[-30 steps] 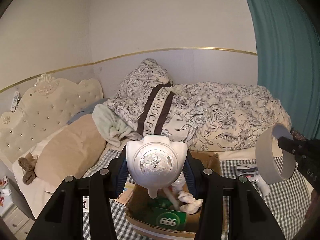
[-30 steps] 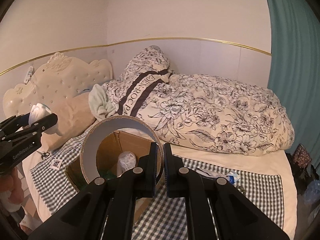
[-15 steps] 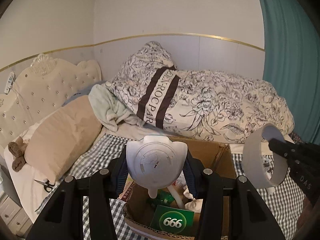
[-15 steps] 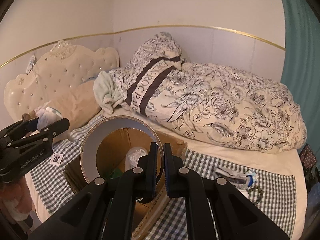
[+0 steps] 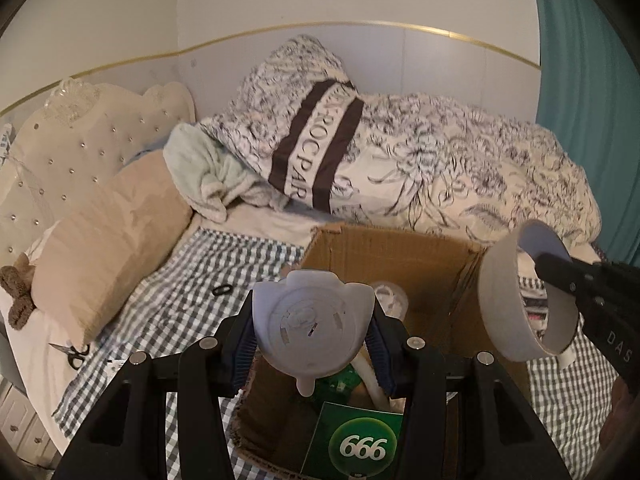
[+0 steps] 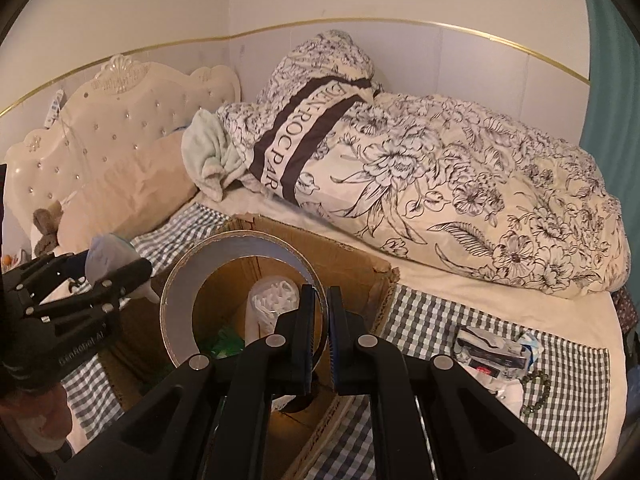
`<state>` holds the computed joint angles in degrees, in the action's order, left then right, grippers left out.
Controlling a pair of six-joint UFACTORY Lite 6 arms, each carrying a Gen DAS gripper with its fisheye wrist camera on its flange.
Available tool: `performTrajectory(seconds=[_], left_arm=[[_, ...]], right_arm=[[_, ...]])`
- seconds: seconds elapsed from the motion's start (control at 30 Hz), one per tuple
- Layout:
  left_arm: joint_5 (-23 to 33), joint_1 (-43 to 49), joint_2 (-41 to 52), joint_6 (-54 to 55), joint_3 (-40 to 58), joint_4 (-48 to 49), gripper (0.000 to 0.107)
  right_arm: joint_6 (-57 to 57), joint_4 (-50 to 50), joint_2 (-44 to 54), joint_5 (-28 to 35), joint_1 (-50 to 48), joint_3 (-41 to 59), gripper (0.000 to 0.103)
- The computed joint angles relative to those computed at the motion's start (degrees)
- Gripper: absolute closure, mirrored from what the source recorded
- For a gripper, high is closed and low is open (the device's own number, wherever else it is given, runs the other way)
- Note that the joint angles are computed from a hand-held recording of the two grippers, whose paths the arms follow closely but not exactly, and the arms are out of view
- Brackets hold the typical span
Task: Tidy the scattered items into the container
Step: 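Lower the figurine into the box with left tool while right tool lowers the tape roll, then open right tool to drop the tape roll while left tool opens to drop the figurine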
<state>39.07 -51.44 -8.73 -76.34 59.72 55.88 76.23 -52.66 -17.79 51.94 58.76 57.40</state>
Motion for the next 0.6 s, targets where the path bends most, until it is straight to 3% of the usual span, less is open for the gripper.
performTrajectory(seconds=[0.23,0.6], left_arm=[[-5.6,3.0,5.5,2.3,0.2,-1.6,0.057],[-8.5,6.0,11.1,6.1,0.5,-5.0,0.057]], right_arm=[[-3.1,1.8,7.1,-7.8,-6.0,1.1,0.097],[-7.1,5.0,15.4,-12.7,-11.0,3.3,0.097]])
